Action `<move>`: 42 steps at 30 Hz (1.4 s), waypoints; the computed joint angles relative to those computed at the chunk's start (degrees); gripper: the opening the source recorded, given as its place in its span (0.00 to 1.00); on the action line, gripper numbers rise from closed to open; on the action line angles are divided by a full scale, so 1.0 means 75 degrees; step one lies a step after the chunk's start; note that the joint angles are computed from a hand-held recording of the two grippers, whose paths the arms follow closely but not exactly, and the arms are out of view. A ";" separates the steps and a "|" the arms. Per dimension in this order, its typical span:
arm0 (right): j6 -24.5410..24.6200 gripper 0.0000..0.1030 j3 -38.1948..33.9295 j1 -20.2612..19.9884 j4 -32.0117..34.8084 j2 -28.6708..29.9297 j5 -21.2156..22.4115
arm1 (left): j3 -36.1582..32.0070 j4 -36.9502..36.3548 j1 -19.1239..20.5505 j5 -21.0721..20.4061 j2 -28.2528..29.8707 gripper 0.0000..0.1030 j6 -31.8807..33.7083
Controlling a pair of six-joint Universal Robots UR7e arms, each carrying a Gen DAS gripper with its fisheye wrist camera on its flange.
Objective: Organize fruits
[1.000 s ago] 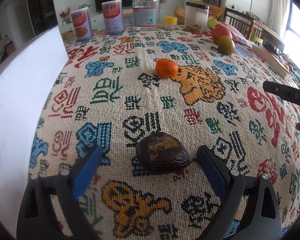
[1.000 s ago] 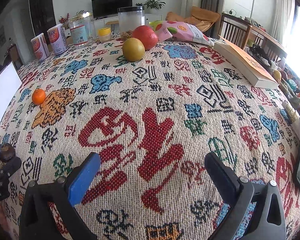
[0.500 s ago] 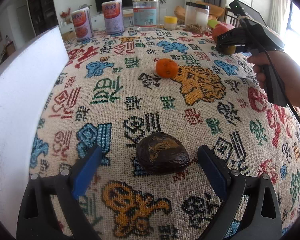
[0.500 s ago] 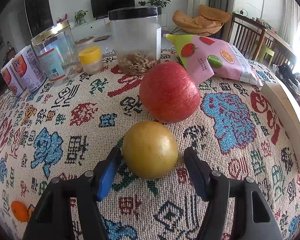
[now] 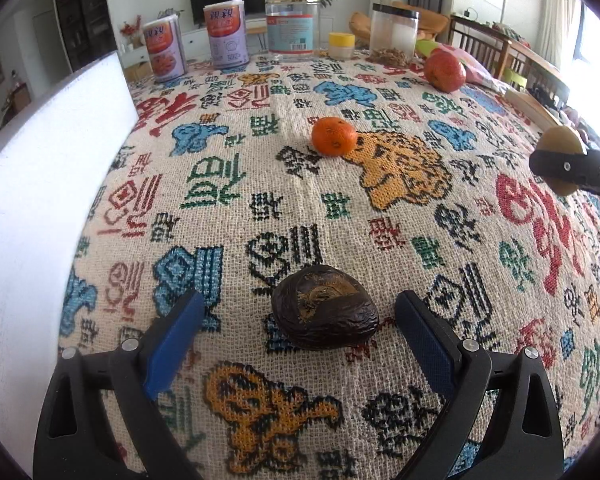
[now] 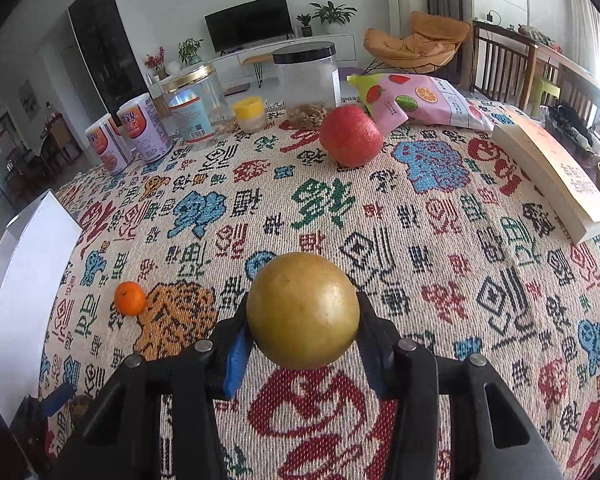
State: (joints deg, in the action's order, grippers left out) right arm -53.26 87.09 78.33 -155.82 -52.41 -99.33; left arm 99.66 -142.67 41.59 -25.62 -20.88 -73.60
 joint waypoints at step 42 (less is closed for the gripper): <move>-0.1345 0.99 0.2699 -0.0733 -0.2580 -0.0901 -0.0211 | -0.0023 0.0097 -0.0004 0.0010 -0.0003 0.95 -0.0067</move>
State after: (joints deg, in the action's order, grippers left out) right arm -63.34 107.33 72.83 -175.17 -59.16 -100.91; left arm 99.49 -141.94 41.56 -25.54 -20.90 -74.10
